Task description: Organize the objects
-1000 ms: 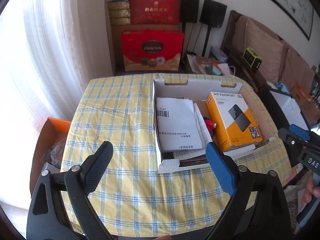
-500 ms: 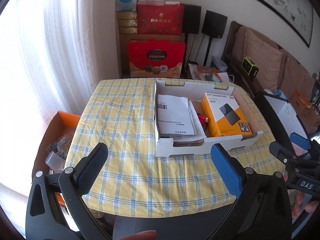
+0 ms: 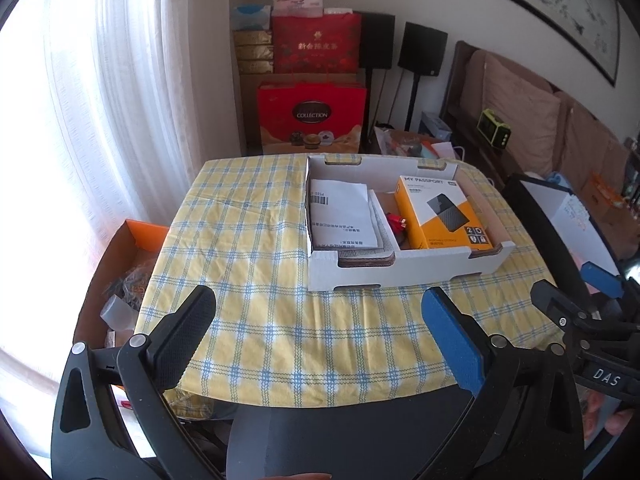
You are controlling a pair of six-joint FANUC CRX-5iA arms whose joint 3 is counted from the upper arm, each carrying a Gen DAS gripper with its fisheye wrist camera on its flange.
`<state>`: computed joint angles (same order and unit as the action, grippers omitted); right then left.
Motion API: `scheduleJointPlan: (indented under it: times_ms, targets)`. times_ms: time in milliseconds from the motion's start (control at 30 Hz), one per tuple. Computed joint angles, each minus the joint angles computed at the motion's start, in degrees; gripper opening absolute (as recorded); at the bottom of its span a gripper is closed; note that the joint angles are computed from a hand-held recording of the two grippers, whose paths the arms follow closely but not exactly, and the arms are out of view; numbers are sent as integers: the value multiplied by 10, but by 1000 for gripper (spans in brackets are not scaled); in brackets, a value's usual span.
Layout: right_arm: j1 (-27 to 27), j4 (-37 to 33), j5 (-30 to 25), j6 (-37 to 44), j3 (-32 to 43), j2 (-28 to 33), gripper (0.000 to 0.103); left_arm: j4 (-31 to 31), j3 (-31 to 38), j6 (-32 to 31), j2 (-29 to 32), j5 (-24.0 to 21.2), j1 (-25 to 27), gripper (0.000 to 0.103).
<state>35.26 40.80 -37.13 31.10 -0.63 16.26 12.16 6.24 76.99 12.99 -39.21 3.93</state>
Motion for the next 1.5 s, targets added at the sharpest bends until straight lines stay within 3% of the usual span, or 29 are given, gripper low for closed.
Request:
scheduleJointPlan:
  times_ms: [1500]
  targets:
    - [1, 16, 2, -28, -10, -3, 102, -29, 12, 28, 6, -17, -5, 103]
